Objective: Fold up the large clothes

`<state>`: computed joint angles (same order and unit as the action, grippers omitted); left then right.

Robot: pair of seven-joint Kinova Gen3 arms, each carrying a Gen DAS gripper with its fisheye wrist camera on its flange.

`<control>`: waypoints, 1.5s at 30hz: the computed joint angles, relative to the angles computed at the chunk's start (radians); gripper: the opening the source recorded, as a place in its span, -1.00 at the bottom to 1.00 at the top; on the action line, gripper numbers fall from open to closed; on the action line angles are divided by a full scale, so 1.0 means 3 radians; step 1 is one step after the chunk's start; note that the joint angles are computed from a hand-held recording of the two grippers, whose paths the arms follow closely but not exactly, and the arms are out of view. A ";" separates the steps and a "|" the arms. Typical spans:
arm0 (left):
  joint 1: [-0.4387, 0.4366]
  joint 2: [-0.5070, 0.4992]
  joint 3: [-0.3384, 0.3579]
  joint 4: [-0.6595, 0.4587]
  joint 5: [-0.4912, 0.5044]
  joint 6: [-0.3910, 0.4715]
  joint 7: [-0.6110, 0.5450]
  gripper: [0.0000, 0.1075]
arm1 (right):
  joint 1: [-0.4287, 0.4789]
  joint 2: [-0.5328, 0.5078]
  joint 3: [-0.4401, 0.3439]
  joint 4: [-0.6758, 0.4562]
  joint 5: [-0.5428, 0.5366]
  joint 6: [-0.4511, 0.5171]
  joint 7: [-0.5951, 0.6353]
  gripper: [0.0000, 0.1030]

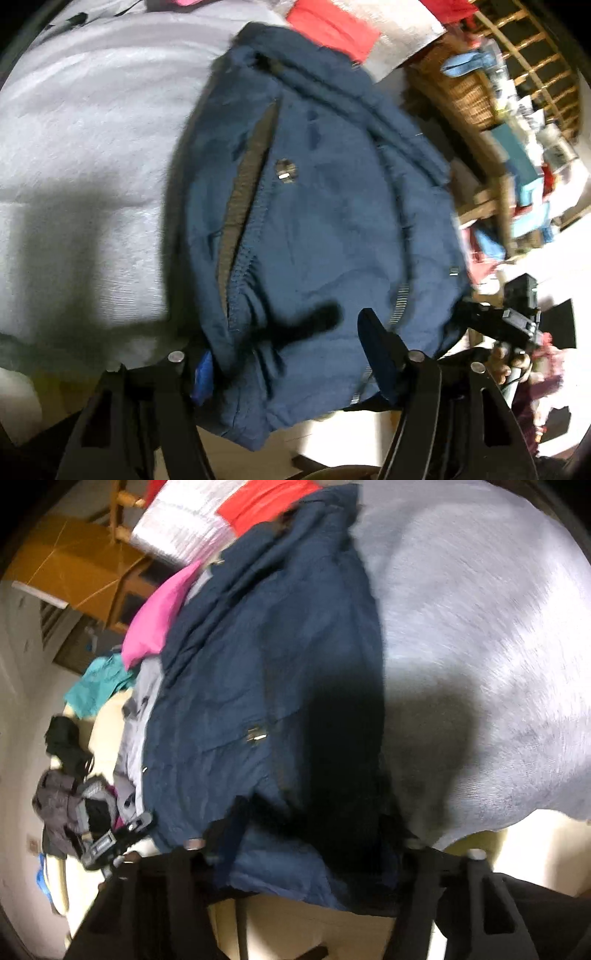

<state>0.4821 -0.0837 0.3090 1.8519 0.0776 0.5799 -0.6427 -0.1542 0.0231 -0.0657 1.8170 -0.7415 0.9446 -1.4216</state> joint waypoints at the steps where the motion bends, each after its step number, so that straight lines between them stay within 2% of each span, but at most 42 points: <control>1: 0.0036 -0.0061 -0.0050 0.0051 0.0109 -0.0136 -0.0135 0.00 | 0.0001 -0.0039 -0.0007 -0.0014 -0.0075 0.0023 0.0121 -0.26; 3: 0.0045 -0.0122 -0.0047 0.0096 0.0169 -0.0298 -0.0283 -0.06 | -0.0092 -0.0181 0.0050 -0.0026 -0.0211 0.0019 0.0392 -0.29; 5: -0.0007 -0.0087 0.0039 0.0053 0.0050 -0.0243 -0.0214 -0.05 | -0.0139 -0.0219 0.0113 -0.0026 -0.0330 0.0036 0.0569 -0.29; 6: -0.0025 -0.0022 0.0056 0.0006 0.0027 -0.0135 -0.0156 0.03 | -0.0071 -0.0172 0.0062 -0.0042 -0.0345 0.0063 0.0576 -0.22; 7: -0.0046 0.0049 0.0058 -0.0051 0.0058 0.0001 -0.0123 0.20 | -0.0039 -0.0074 0.0053 -0.0076 -0.0322 0.0141 0.0529 -0.11; 8: -0.0020 0.0124 -0.0001 -0.0076 0.0144 0.0092 -0.0115 0.23 | -0.0060 -0.0002 0.0065 -0.0098 -0.0267 0.0172 0.0428 -0.03; 9: -0.0015 0.0159 -0.0029 -0.0085 0.0198 0.0137 -0.0131 0.23 | -0.0143 0.0065 0.0113 -0.0105 -0.0169 0.0157 0.0292 0.20; 11: 0.0001 0.0214 -0.0063 -0.0106 0.0248 0.0158 -0.0174 0.21 | -0.0152 0.0141 0.0030 -0.0092 -0.0017 0.0072 0.0087 0.25; 12: 0.0059 0.0196 -0.0120 -0.0094 0.0268 0.0122 -0.0214 0.20 | -0.0097 0.0150 -0.0069 -0.0077 0.0010 0.0015 0.0064 0.11; 13: 0.0077 0.0207 -0.0115 -0.0110 0.0235 0.0094 -0.0216 0.15 | -0.0100 0.0144 -0.0124 -0.0094 0.0086 -0.0019 0.0032 -0.16; 14: 0.0054 0.0224 -0.0049 -0.0154 0.0147 0.0113 -0.0200 0.05 | -0.0165 0.0123 -0.0133 -0.0136 0.0215 -0.0032 -0.0002 -0.22; 15: 0.0079 0.0257 -0.0023 -0.0211 0.0031 0.0153 -0.0132 -0.17 | -0.0209 0.0088 -0.0136 -0.0162 0.0290 -0.0037 0.0006 -0.36; 16: 0.0100 0.0271 -0.0016 -0.0241 -0.0032 0.0171 -0.0118 -0.28 | -0.0201 0.0040 -0.0165 -0.0177 0.0311 -0.0043 0.0047 -0.56; 18: 0.0124 0.0263 -0.0037 -0.0224 -0.0033 0.0119 -0.0149 -0.31 | -0.0196 -0.0056 -0.0142 -0.0140 0.0191 -0.0087 0.0225 -0.57; 20: 0.0148 0.0306 -0.0038 -0.0274 -0.0098 0.0184 -0.0074 -0.31 | -0.0194 -0.0129 -0.0108 -0.0089 0.0034 -0.0161 0.0377 -0.57; 22: 0.0161 0.0310 -0.0086 -0.0264 -0.0024 0.0287 -0.0128 -0.03 | -0.0209 -0.0029 -0.0087 -0.0125 0.0070 -0.0074 0.0314 -0.43; 23: 0.0144 0.0343 -0.0069 -0.0273 0.0007 0.0293 -0.0169 0.00 | -0.0204 0.0001 -0.0088 -0.0127 0.0127 -0.0043 0.0211 -0.31; 24: 0.0162 0.0336 -0.0068 -0.0280 -0.0015 0.0332 -0.0161 -0.01 | -0.0198 0.0061 -0.0087 -0.0121 0.0156 -0.0019 0.0103 0.06; 25: 0.0172 0.0341 -0.0067 -0.0291 -0.0031 0.0338 -0.0165 -0.02 | -0.0209 0.0117 -0.0098 -0.0114 0.0157 -0.0013 0.0048 0.12; 26: 0.0177 0.0328 -0.0070 -0.0287 -0.0027 0.0323 -0.0173 -0.05 | -0.0188 0.0112 -0.0170 -0.0099 0.0204 -0.0056 0.0027 0.09; 28: 0.0171 0.0276 -0.0081 -0.0275 -0.0010 0.0288 -0.0212 -0.45 | -0.0327 0.0045 -0.0183 -0.0117 0.0436 -0.0137 -0.0035 -0.39; 31: 0.0144 0.0179 -0.0088 -0.0208 0.0086 0.0146 -0.0261 -0.68 | -0.0351 -0.0072 -0.0209 -0.0165 0.0522 -0.0130 -0.0069 -0.70; 35: 0.0130 0.0011 -0.0021 -0.0172 0.0032 -0.0009 -0.0189 -0.73 | -0.0422 -0.0284 -0.0201 -0.0229 0.0634 -0.0147 -0.0091 -0.79; 39: 0.0081 -0.0241 0.0077 -0.0116 -0.0028 -0.0045 -0.0098 -0.74 | -0.0488 -0.0486 -0.0132 -0.0281 0.0560 -0.0059 0.0033 -0.81; 45: -0.0017 -0.0620 0.0151 -0.0038 0.0098 -0.0078 -0.0078 -0.74 | -0.0582 -0.0792 0.0087 -0.0176 0.0137 0.0014 0.0399 -0.82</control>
<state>0.4771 -0.2697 0.3543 1.8405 0.1070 0.5565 -0.6660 -0.3289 -0.2145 -0.0397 1.7643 -0.7004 0.9487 -1.3018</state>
